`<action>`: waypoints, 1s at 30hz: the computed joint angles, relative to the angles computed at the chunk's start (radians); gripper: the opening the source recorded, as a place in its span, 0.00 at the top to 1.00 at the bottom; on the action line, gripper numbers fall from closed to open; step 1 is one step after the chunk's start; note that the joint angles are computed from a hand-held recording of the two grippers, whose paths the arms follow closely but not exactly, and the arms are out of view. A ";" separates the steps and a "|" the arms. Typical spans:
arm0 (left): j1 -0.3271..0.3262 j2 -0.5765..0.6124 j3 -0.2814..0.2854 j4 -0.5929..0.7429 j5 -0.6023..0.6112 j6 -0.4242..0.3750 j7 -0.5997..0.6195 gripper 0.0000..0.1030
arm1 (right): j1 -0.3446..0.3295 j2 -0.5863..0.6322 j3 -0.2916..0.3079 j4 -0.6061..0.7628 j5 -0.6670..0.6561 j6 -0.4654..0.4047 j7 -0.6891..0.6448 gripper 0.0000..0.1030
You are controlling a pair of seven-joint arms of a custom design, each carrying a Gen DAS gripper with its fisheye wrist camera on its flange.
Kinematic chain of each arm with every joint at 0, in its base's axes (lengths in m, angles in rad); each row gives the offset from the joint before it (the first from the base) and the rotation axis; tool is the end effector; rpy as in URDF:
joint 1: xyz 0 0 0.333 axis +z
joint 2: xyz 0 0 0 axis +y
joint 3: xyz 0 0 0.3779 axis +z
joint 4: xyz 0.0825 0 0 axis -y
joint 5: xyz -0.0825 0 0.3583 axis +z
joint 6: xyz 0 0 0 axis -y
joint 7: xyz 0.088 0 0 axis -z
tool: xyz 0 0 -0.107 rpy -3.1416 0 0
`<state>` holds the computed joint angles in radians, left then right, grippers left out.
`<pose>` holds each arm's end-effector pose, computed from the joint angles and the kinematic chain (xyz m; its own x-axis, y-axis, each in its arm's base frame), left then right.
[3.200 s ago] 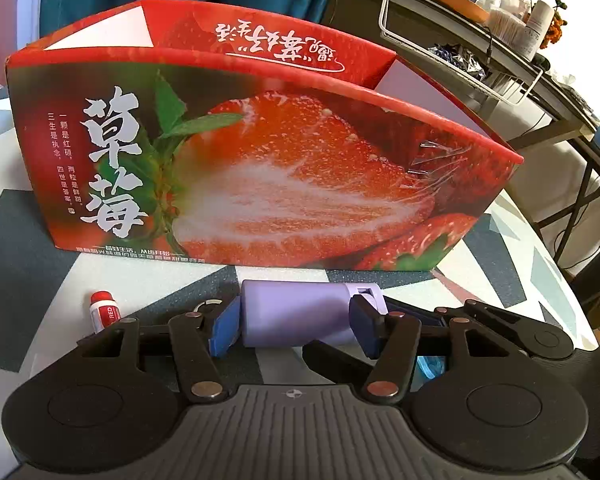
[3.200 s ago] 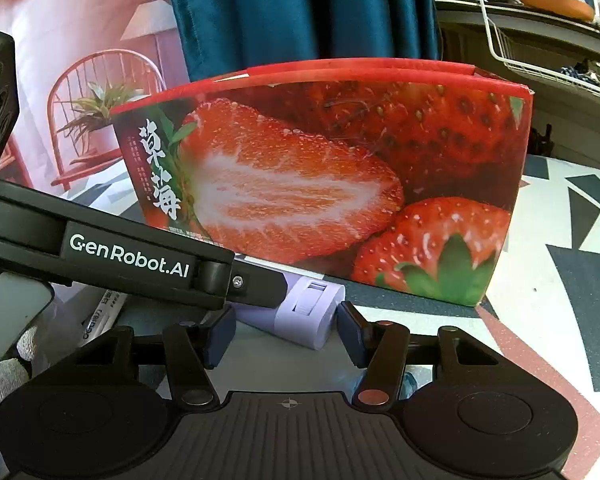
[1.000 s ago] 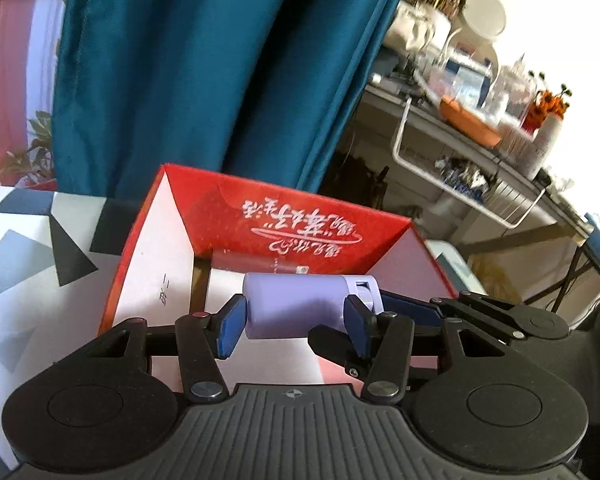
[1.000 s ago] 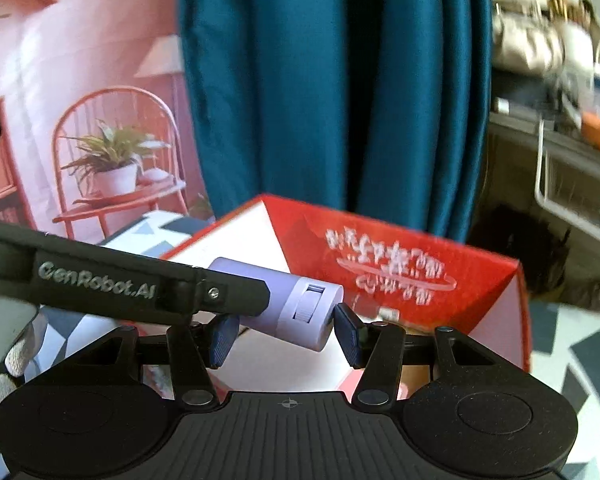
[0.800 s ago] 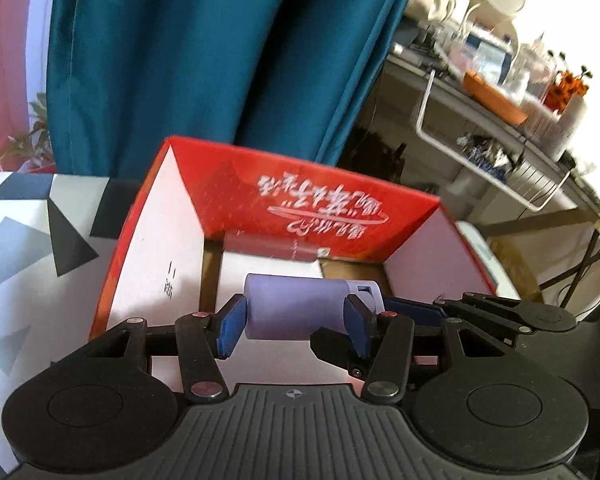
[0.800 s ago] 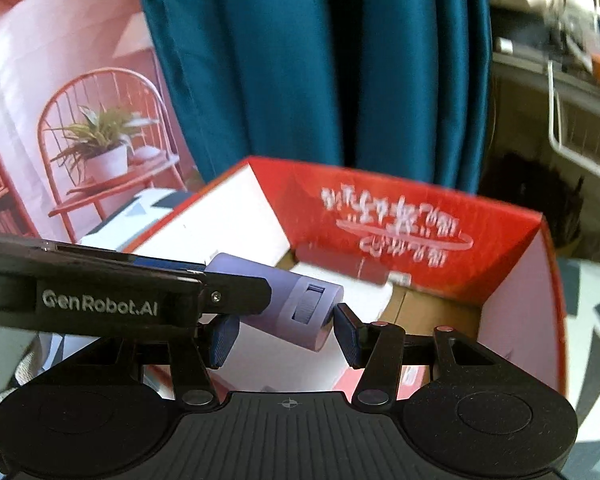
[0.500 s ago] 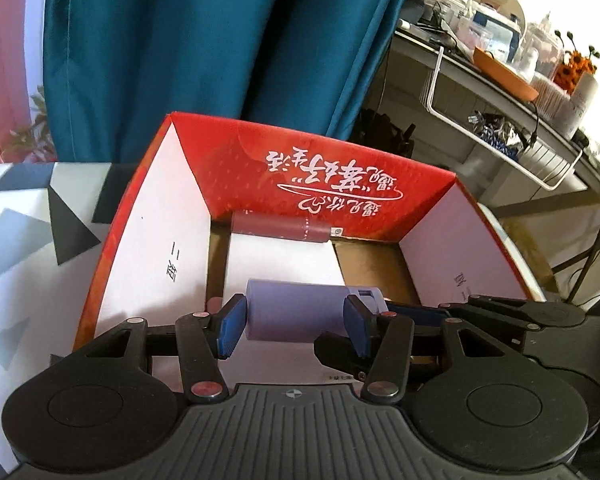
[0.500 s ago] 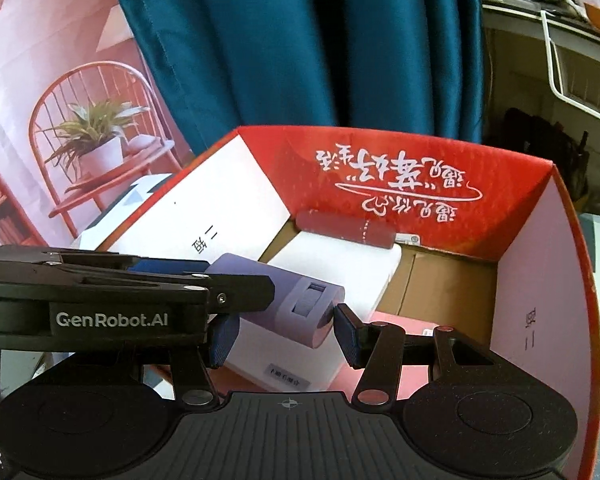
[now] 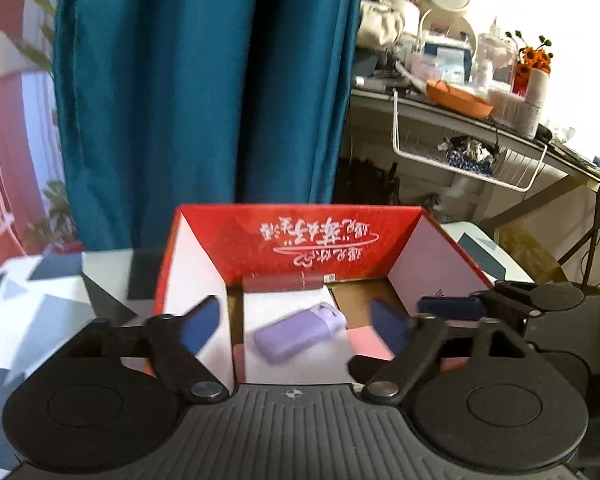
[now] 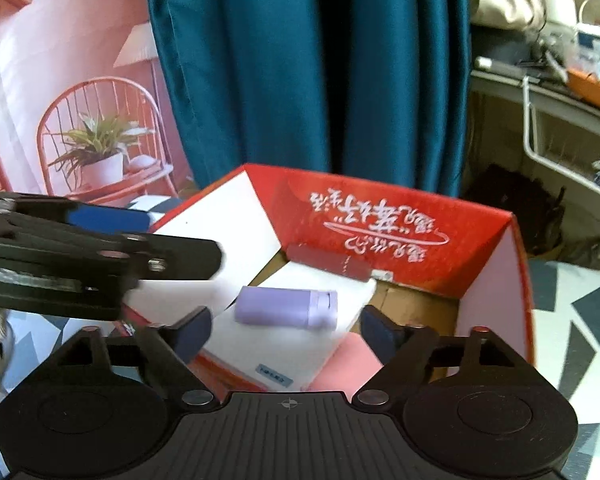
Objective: Organize rigid objects
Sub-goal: 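Withdraw the left tool to the white charger while the right tool moves over the blue bottle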
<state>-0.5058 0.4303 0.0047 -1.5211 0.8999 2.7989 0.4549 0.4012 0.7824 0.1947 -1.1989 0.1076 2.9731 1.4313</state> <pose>0.6203 -0.3825 0.5641 -0.1450 -0.9879 0.0549 -0.5451 0.0335 -0.8377 0.7207 0.3973 0.4956 0.5388 -0.8341 -0.1180 -0.5031 -0.2063 -0.8392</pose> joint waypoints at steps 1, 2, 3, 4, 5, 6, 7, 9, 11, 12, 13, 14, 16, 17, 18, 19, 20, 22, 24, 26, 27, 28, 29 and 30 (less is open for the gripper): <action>-0.013 -0.017 0.013 -0.017 0.026 0.000 -0.022 0.10 | -0.004 -0.019 0.004 -0.038 0.002 0.035 -0.005 0.15; -0.023 -0.033 0.022 -0.034 0.054 -0.002 -0.046 0.07 | -0.009 -0.036 0.007 -0.075 0.003 0.071 -0.007 0.10; -0.033 -0.053 0.029 -0.056 0.088 -0.008 -0.078 0.07 | -0.014 -0.054 0.012 -0.115 0.004 0.113 -0.007 0.05; -0.035 -0.071 0.028 -0.074 0.119 -0.015 -0.108 0.06 | -0.010 -0.071 0.003 -0.153 0.003 0.160 0.003 0.03; -0.038 -0.091 0.029 -0.097 0.156 -0.016 -0.148 0.05 | -0.002 -0.087 -0.011 -0.187 0.001 0.203 0.020 0.01; -0.043 -0.115 0.030 -0.126 0.199 -0.018 -0.196 0.05 | -0.007 -0.104 -0.008 -0.224 -0.001 0.244 0.033 0.01; -0.043 -0.130 0.026 -0.144 0.228 -0.026 -0.228 0.05 | -0.020 -0.115 0.007 -0.251 -0.005 0.270 0.044 0.01; -0.046 -0.173 0.016 -0.198 0.293 -0.045 -0.297 0.05 | -0.044 -0.142 0.031 -0.318 -0.015 0.332 0.073 0.00; -0.040 -0.209 0.001 -0.246 0.355 -0.051 -0.366 0.05 | -0.066 -0.167 0.051 -0.386 -0.037 0.393 0.099 0.00; -0.034 -0.225 -0.009 -0.268 0.374 -0.054 -0.389 0.05 | -0.075 -0.177 0.057 -0.417 -0.051 0.419 0.110 0.00; -0.029 -0.240 -0.021 -0.290 0.392 -0.060 -0.413 0.05 | -0.080 -0.188 0.058 -0.448 -0.065 0.446 0.121 0.00; -0.020 -0.250 -0.033 -0.308 0.402 -0.058 -0.429 0.05 | -0.084 -0.199 0.056 -0.477 -0.081 0.466 0.130 0.00; -0.005 -0.274 -0.056 -0.351 0.431 -0.059 -0.478 0.05 | -0.080 -0.219 0.044 -0.528 -0.107 0.494 0.149 0.00; 0.003 -0.286 -0.068 -0.373 0.443 -0.059 -0.504 0.05 | -0.079 -0.228 0.039 -0.551 -0.119 0.506 0.159 0.00; 0.012 -0.295 -0.081 -0.393 0.451 -0.059 -0.527 0.05 | -0.080 -0.236 0.036 -0.577 -0.132 0.524 0.172 0.00; 0.020 -0.303 -0.094 -0.410 0.461 -0.062 -0.553 0.05 | -0.073 -0.245 0.027 -0.602 -0.138 0.539 0.185 0.00; 0.028 -0.310 -0.107 -0.427 0.473 -0.066 -0.583 0.05 | -0.068 -0.251 0.020 -0.624 -0.147 0.550 0.198 0.00; 0.046 -0.319 -0.132 -0.456 0.481 -0.070 -0.626 0.06 | -0.045 -0.265 -0.008 -0.673 -0.150 0.580 0.217 0.00; 0.064 -0.324 -0.158 -0.479 0.490 -0.078 -0.675 0.06 | -0.027 -0.277 -0.026 -0.719 -0.155 0.603 0.229 0.01; 0.085 -0.324 -0.183 -0.496 0.490 -0.085 -0.701 0.08 | -0.007 -0.286 -0.046 -0.763 -0.156 0.627 0.231 0.01; 0.093 -0.325 -0.195 -0.505 0.497 -0.097 -0.723 0.09 | 0.007 -0.292 -0.058 -0.787 -0.151 0.638 0.227 0.01; 0.099 -0.327 -0.205 -0.512 0.504 -0.107 -0.741 0.10 | 0.019 -0.296 -0.067 -0.809 -0.148 0.648 0.221 0.01; 0.105 -0.331 -0.213 -0.522 0.511 -0.116 -0.763 0.10 | 0.030 -0.299 -0.076 -0.828 -0.143 0.656 0.213 0.01; 0.109 -0.336 -0.219 -0.532 0.519 -0.125 -0.787 0.11 | 0.040 -0.301 -0.084 -0.845 -0.138 0.666 0.205 0.01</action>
<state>-0.3964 0.0942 -0.2146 -2.0535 1.4188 2.6743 -0.3318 0.4413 0.4810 0.1103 -2.0437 -0.0304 3.6389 1.6362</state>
